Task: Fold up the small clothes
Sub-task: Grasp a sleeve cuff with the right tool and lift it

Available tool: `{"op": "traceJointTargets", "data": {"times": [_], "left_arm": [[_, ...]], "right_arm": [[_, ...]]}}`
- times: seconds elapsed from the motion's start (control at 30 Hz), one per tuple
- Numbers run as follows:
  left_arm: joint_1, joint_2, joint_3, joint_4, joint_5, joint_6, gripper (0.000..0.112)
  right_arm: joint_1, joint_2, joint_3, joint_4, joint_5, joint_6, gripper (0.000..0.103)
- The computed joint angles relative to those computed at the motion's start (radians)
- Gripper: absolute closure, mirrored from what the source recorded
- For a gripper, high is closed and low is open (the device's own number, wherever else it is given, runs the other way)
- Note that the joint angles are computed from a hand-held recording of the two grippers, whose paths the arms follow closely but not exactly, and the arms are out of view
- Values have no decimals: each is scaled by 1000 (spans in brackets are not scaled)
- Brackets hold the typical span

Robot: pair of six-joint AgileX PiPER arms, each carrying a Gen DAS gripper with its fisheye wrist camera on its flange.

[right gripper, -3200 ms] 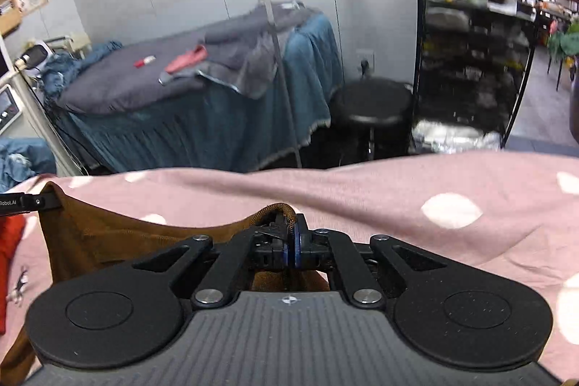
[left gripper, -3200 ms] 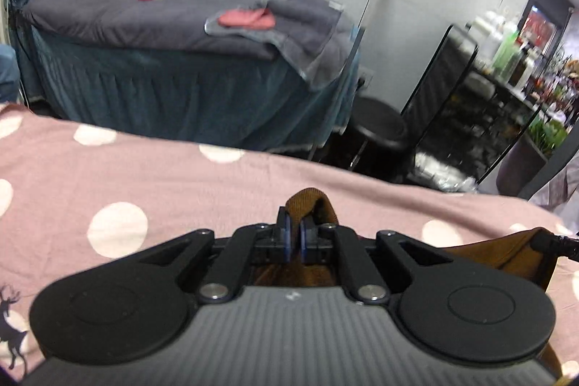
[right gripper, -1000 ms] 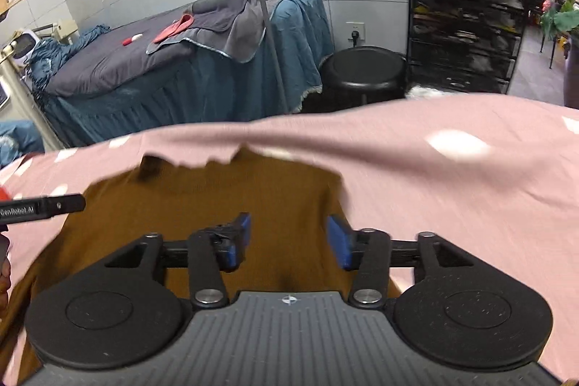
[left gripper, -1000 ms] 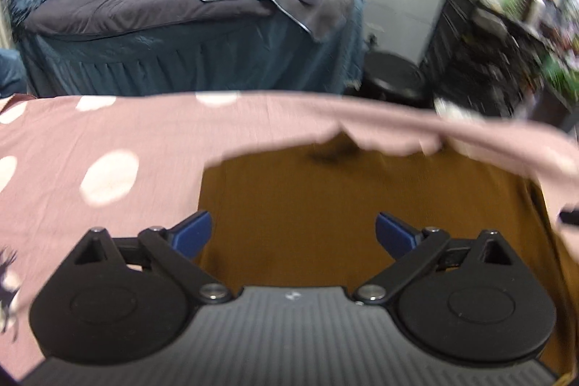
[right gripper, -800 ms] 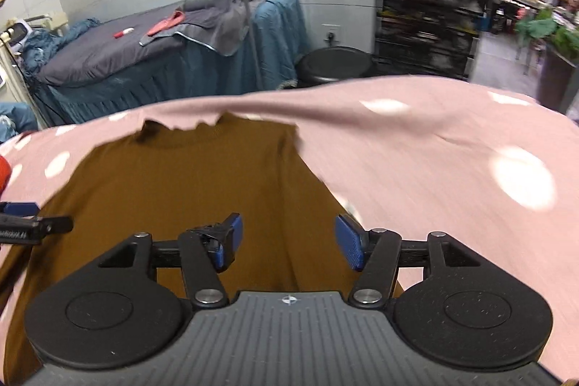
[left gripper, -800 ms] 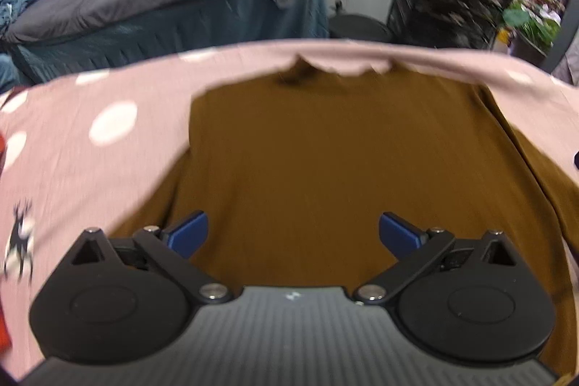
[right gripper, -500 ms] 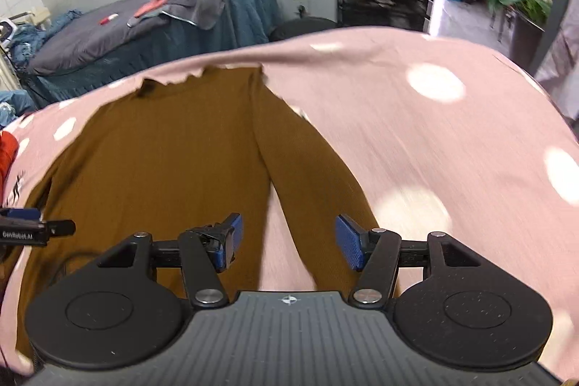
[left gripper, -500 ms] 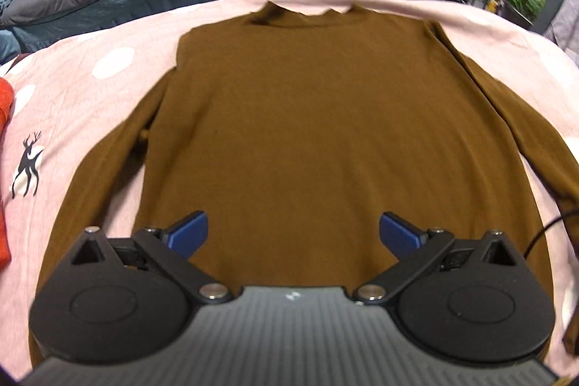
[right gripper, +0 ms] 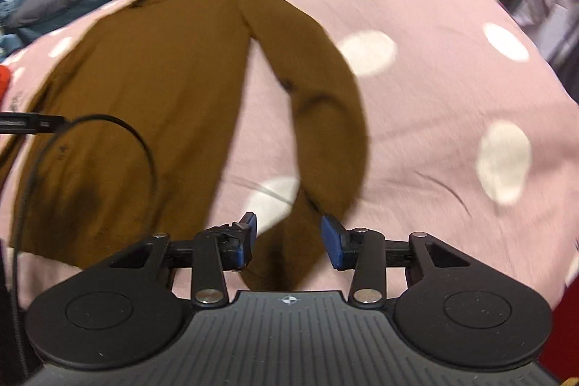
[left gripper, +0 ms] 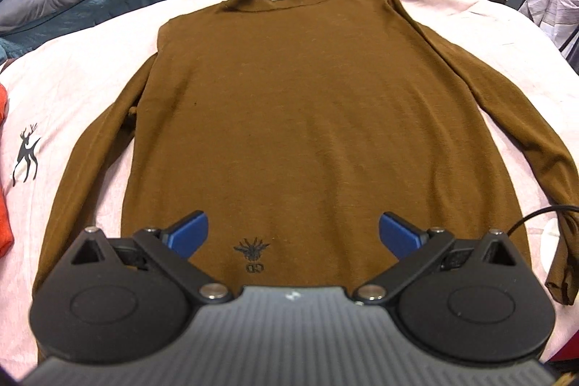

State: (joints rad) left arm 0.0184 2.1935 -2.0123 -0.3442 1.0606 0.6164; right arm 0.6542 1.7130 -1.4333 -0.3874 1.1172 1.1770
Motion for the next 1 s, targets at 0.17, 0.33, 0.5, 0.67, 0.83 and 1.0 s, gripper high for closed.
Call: {"op": "traceJointTargets", "data": {"times": [0.17,0.33,0.5,0.67,0.83,1.0], "left_arm": [[8,-36,47,-30,-2,54,10],[21,-58,69,-49,-13,70,10],[36,-46,41,-63,9,40,10],[34,-52,47,-70,10,46,10],[21,-41,34,-53,23,34,10],[4,-48,42,-21,14,7,10]], "right_arm": [[-30,41,20,65,-43,-9,54],[-99,14,99,129,-172,26,99],[-218,-97,103,-22,-229,100,99],[-459,-172,0,-101,-256,2,99],[-687,-86,-157,-17,-273,-314,99],[-790,44,-200,41,-282,-516,99]]}}
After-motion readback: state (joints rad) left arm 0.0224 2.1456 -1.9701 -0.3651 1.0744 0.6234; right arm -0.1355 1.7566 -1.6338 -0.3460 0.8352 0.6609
